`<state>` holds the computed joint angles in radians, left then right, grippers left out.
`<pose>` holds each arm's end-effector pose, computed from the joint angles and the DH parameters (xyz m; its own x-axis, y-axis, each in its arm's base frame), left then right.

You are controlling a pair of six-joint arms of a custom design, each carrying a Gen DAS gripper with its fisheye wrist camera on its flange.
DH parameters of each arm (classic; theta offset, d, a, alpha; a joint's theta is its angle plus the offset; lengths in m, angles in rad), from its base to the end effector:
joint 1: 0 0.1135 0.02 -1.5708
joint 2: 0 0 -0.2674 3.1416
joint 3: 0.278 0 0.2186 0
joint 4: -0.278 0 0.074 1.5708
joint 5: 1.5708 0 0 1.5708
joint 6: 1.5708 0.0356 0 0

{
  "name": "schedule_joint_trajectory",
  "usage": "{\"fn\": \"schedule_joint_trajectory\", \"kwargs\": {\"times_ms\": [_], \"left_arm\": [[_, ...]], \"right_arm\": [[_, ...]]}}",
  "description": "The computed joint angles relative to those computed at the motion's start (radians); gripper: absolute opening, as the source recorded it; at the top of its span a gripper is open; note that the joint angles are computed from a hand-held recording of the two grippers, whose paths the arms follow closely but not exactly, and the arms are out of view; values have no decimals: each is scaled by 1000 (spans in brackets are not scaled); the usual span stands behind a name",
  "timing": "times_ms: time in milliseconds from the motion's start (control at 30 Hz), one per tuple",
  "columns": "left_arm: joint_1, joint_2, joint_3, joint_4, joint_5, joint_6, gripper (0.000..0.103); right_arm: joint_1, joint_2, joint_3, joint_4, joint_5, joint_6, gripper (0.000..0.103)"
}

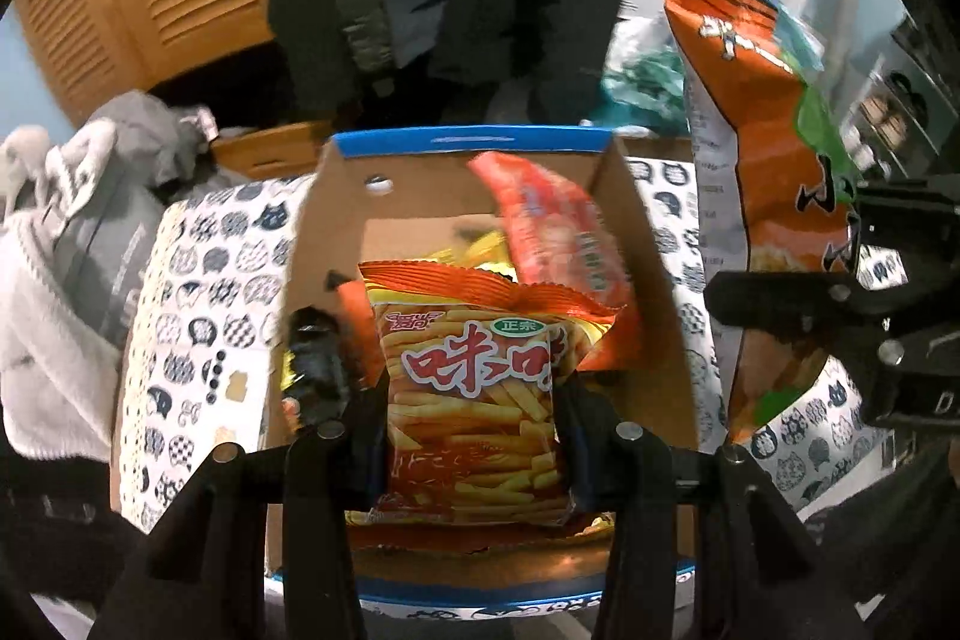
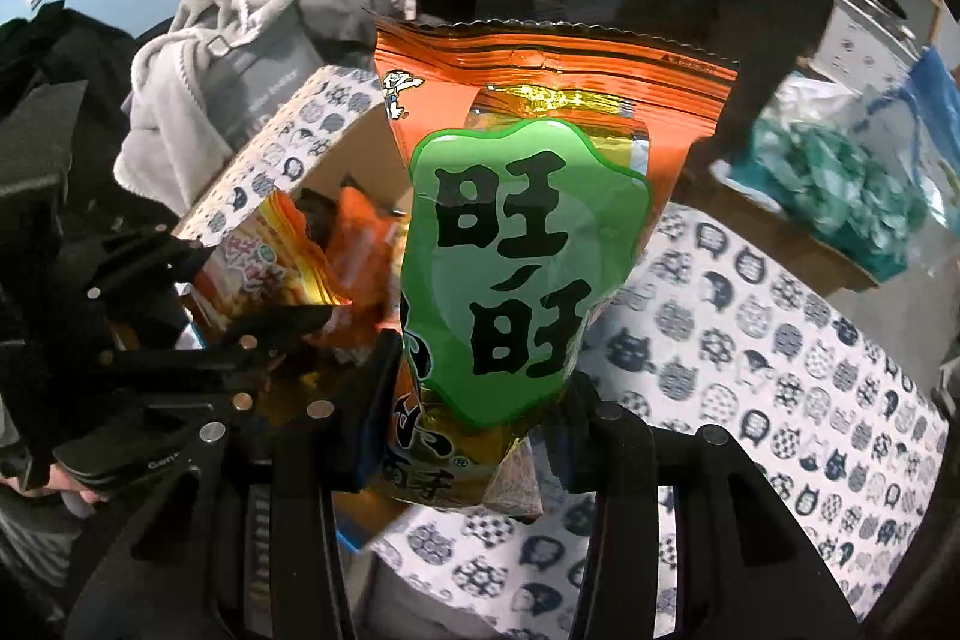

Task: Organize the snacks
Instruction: 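Carry green-labelled bag with right tool while left tool carries stick-snack bag to box, then drop green-labelled bag into box with right tool while left tool drops stick-snack bag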

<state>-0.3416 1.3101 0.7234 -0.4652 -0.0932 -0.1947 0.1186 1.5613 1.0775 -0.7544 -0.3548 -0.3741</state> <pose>0.2024 -0.0684 0.2104 -0.8588 0.1009 -0.5022 0.1263 0.9919 -0.0167 0.2632 0.0438 0.2347 -0.7919 -0.4395 -0.4239 -0.5511 0.8134 0.1863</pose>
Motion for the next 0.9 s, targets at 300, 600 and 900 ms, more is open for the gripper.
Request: {"fn": "schedule_joint_trajectory", "kwargs": {"times_ms": [300,600,900], "left_arm": [[64,19,-42,28,29,21,47],[72,21,-40,24,-16,-17,73],[37,-51,4,-56,-42,-60,83]], "right_arm": [[103,85,-5,52,11,67,43],[80,60,-8,61,-3,73,68],[-54,-35,-1,11,-63,42,77]]}}
